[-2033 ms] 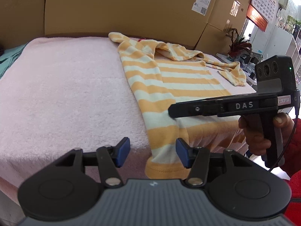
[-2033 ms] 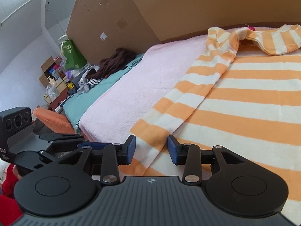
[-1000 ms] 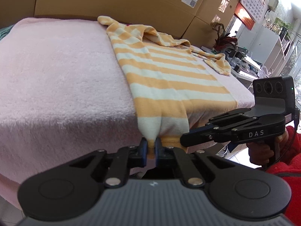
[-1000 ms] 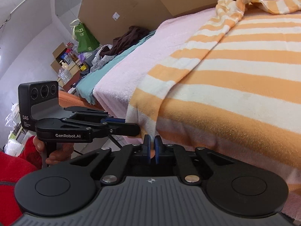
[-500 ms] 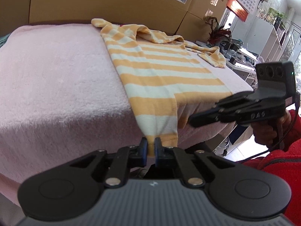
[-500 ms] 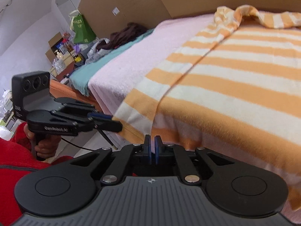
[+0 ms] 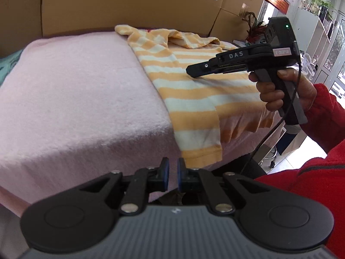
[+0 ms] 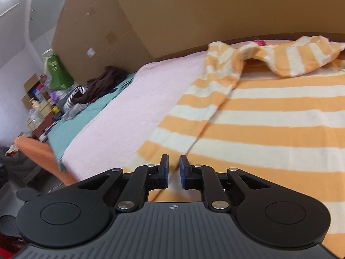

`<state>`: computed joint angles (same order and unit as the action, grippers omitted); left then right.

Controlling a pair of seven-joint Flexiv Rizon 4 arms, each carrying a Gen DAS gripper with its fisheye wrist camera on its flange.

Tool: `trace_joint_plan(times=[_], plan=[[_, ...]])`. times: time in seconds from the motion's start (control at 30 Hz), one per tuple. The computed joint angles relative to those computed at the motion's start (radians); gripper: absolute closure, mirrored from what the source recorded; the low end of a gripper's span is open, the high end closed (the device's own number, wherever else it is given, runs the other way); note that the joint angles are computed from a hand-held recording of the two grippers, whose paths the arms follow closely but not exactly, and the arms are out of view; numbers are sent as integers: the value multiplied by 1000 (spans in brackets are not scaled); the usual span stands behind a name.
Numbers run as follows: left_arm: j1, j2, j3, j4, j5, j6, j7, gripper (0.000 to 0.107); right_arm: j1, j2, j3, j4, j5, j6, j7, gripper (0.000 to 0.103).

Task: Fold clothes
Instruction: 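Open the left gripper to release the hem while the right gripper holds the collar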

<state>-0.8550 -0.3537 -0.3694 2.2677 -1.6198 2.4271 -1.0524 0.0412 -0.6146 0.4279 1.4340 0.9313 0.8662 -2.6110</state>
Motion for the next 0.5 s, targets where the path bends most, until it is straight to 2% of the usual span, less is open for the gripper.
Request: trace_joint_plan(times=[0.03, 0.1, 0.13, 0.17, 0.27, 0.37, 0.4, 0.43, 0.5], plan=[[0, 12, 0, 0, -11, 12, 33, 104, 11, -5, -5, -15, 0, 22, 6, 83], [8, 36, 12, 9, 10, 16, 67, 97, 2, -35, 11, -75, 15, -14, 10, 82], [16, 42, 23, 11, 33, 14, 66, 87, 1, -53, 18, -109, 20, -38, 17, 77], [30, 44, 38, 14, 70, 7, 53, 82, 22, -72, 10, -141, 10, -39, 41, 76], [103, 21, 102, 13, 256, -32, -64, 83, 91, -143, -14, -243, -42, -22, 130, 75], [197, -23, 155, -7, 477, -97, -235, 86, 145, -220, -46, -347, -115, -13, 302, 77], [220, -43, 169, -23, 529, -116, -272, 86, 156, -245, -54, -380, -136, -12, 360, 80], [229, -60, 181, -42, 545, -134, -285, 86, 152, -269, -47, -412, -144, -17, 395, 86], [226, -88, 203, -80, 528, -169, -276, 86, 141, -299, -36, -451, -155, 2, 456, 90]])
